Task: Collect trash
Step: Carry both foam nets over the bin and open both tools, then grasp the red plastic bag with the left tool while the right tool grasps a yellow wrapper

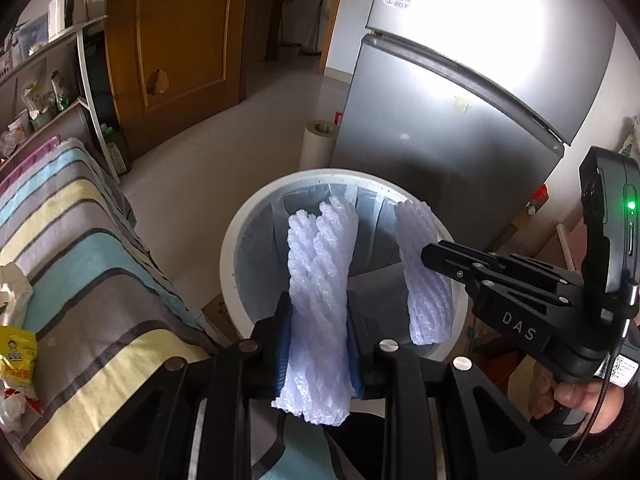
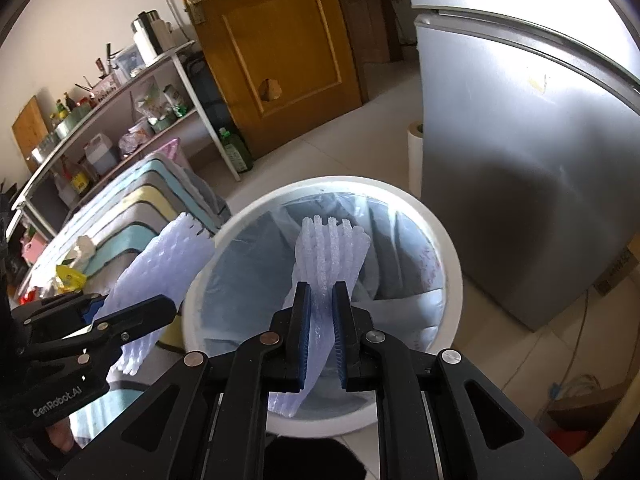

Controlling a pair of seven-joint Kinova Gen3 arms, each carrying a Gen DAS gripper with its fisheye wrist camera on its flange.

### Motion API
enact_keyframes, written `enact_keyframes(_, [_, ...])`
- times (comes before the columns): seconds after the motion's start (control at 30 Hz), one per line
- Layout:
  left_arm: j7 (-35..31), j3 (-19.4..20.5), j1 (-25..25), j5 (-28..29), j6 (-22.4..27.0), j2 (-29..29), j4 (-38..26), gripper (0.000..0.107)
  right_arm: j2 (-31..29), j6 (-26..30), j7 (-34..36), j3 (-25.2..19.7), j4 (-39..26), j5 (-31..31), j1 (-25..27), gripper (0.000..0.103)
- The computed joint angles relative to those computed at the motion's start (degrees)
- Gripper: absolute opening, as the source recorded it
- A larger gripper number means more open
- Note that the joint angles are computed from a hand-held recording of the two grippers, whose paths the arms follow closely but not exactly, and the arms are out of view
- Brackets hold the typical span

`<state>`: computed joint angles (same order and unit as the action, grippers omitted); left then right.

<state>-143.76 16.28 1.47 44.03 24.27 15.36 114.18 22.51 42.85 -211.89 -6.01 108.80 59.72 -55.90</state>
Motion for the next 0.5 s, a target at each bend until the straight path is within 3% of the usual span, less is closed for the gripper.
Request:
enact_keyframes(0.13, [3.1,-0.9,1.5,-2.3,-0.2,0.4,-0.4,0.044,0.2,-1.2,-0.1,0.3,0.6,-0.3,0.8,0.015])
enact_keyframes(0.2, [3.5,-0.6,1.4,-2.5,-0.6,0.5,-0.4,0.047,0.5,-0.8,0.1,0.4,0.3,-0.9,0.8,0.018])
enact_keyframes(0.37, [4.7,-0.1,0.6,-3.3,-0.8,0.2,-0.2,0.054,0.2,-0.1,-0.6,0.6,0.2,-1.0,0.2,0.039])
enact_keyframes(0.5, [1.3,1.0,-1.7,-0.1,-1.0,-1.8,1.4,0.058,0.2,3.0,0.0,0.1,-1.1,-1.3,-1.1,0.04])
